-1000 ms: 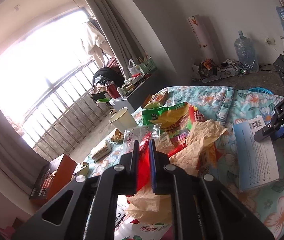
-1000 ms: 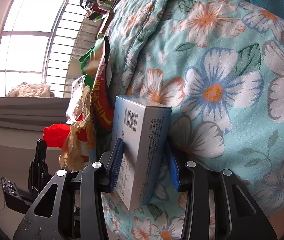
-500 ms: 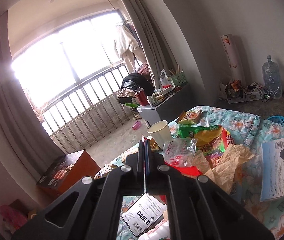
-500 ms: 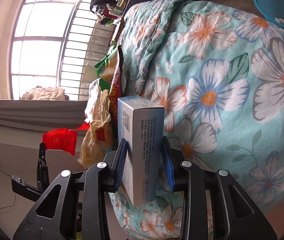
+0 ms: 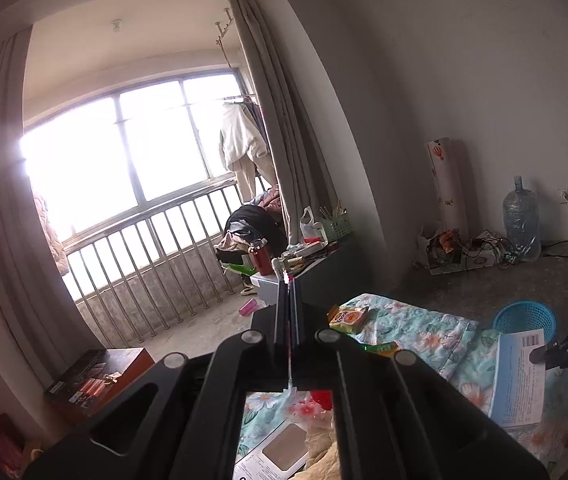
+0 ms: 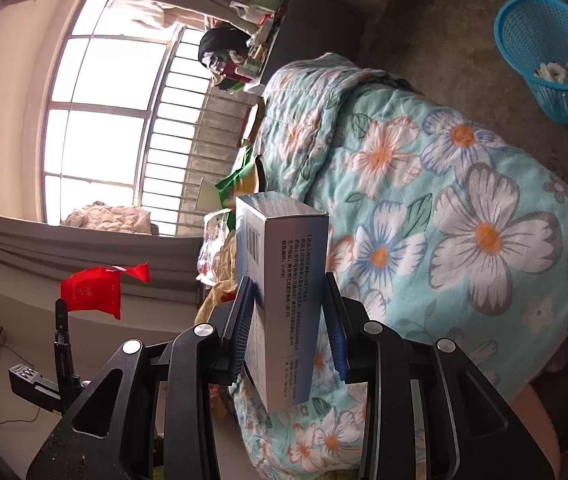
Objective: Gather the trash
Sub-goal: 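Carry the box and red bag over the blue wastebasket and open both grippers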
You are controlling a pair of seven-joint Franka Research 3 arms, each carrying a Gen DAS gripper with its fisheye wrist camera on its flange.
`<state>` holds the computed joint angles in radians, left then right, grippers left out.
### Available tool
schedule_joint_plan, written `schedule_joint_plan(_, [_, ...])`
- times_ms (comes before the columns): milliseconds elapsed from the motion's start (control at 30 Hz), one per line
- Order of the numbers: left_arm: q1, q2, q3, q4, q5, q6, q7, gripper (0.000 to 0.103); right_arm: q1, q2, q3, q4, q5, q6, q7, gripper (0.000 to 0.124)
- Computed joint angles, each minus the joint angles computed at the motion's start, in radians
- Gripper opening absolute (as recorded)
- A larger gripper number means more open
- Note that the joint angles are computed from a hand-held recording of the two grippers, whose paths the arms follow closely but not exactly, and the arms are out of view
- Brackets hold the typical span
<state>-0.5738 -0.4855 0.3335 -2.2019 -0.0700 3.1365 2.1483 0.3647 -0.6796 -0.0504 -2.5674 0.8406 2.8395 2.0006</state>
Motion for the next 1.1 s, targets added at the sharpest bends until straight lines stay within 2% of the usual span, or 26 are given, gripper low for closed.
schedule_joint_plan(267, [-0.187, 0.042, 0.017, 0.059, -0.081, -0.038, 0.083, 0.000, -0.059, -0.138, 0.016, -0.120, -0.024, 0.095, 0.051, 0.032])
schedule_joint_plan(533, [-0.385, 0.164, 0.046, 0.190, -0.285, -0.123, 0.225, 0.000, -0.204, -0.291, 0.039, -0.234, -0.123, 0.097, 0.184, 0.032])
schedule_joint_plan(667, [-0.436, 0.249, 0.039, 0.275, -0.405, -0.186, 0.305, 0.000, -0.293, -0.376, 0.051, -0.288, -0.183, 0.063, 0.253, 0.032])
schedule_joint_plan(733, [-0.454, 0.303, 0.039, 0.331, -0.472, -0.225, 0.351, 0.000, -0.327, -0.393, 0.053, -0.301, -0.208, 0.055, 0.282, 0.032])
schedule_joint_plan(867, [-0.444, 0.411, -0.001, 0.445, -0.557, -0.325, 0.368, 0.000, -0.398, -0.435, 0.045, -0.334, -0.255, 0.025, 0.332, 0.032])
schedule_joint_plan(1000, [-0.406, 0.548, -0.053, 0.600, -0.596, -0.471, 0.317, 0.000, -0.485, -0.437, 0.023, -0.350, -0.308, -0.001, 0.351, 0.032])
schedule_joint_plan(1100, [-0.369, 0.683, -0.094, 0.755, -0.588, -0.573, 0.256, 0.000, -0.556, -0.380, 0.008, -0.330, -0.355, -0.020, 0.349, 0.032])
